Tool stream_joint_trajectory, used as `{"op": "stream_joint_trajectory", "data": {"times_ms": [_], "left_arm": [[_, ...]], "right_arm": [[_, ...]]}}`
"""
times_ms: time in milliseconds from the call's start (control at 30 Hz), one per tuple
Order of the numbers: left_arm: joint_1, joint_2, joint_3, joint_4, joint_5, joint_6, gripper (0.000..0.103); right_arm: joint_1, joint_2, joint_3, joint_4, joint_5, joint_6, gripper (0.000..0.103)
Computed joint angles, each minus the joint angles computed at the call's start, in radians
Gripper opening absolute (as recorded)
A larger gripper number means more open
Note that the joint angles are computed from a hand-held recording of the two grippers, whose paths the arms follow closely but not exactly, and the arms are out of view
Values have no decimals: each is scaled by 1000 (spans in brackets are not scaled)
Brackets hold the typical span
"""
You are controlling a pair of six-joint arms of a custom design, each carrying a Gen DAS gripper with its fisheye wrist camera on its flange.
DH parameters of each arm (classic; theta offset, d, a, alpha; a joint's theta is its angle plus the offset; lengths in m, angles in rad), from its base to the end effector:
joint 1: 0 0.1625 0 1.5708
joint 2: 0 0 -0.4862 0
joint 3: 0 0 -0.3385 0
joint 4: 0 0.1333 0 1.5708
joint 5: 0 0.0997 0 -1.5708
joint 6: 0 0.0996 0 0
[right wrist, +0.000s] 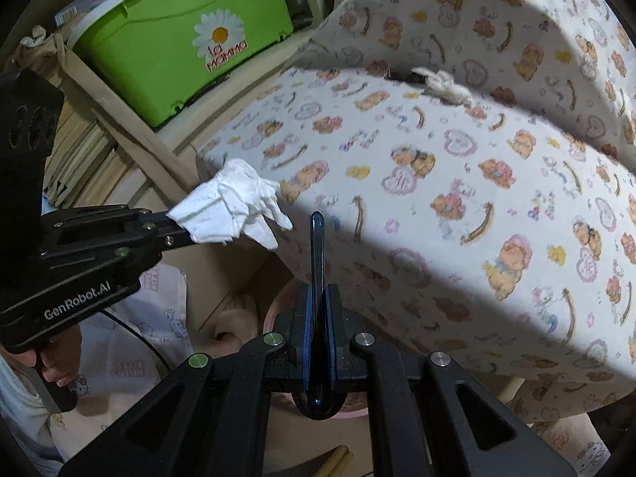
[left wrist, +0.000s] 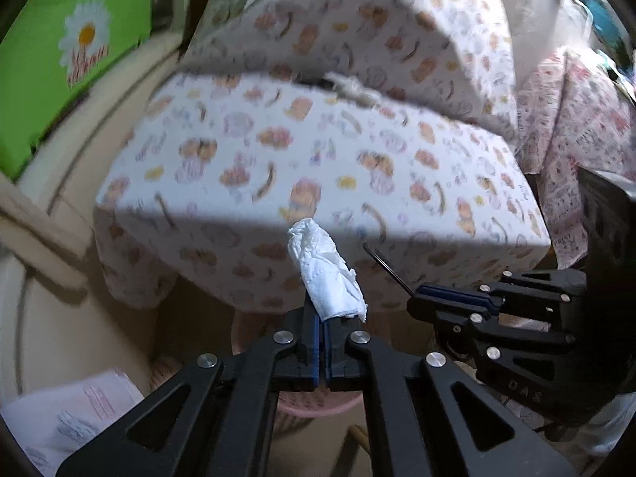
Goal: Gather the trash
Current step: 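Carry the tissue in the left gripper while the right carries the spoon toward the basket, then lower both grippers into the pink basket and open them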
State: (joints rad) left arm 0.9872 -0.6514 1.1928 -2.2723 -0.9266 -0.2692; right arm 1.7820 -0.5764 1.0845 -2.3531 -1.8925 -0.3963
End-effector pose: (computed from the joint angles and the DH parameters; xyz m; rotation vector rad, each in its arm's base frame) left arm -0.2730 -0.7639 0.2201 0.3339 2.5457 -0.5417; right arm 0.2725 -0.7853 0.1988 0.7715 -2.6691 0.3399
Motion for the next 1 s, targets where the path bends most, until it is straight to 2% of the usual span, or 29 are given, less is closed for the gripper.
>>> {"op": "stream_joint_trajectory", "data": {"times_ms": [33, 167, 267, 367, 500, 667, 733, 833, 867, 933, 1000], "left_arm": [[8, 3, -7, 18, -18, -13, 1], [20, 23, -29, 95, 0, -60, 1], [39, 30, -39, 150, -42, -109, 1], [65, 66, -104, 261, -96, -142, 1], [93, 122, -172, 385, -78, -222, 1], [148, 165, -243, 495, -136, -340, 1], [159, 171, -256, 513, -163, -357, 1], [157, 179, -264, 524, -161, -359, 1], [156, 180, -263, 530, -153, -361, 3], [154, 183, -272, 546, -147, -378, 20], [154, 184, -277, 551, -152, -385, 28]], "right_arm": [[0, 2, 0, 10, -5, -2, 7], [-2, 15, -1, 39, -40, 7, 7], [-15, 36, -28, 112, -42, 56, 7], [-20, 69, -48, 154, -94, 78, 7], [-37, 123, -102, 232, -132, 137, 8], [-53, 161, -143, 265, -173, 178, 8], [-53, 165, -138, 246, -196, 168, 8], [-51, 161, -122, 221, -196, 154, 8], [-51, 157, -115, 217, -192, 152, 8], [-50, 157, -114, 217, -187, 152, 8], [-48, 159, -114, 218, -199, 150, 18]]}}
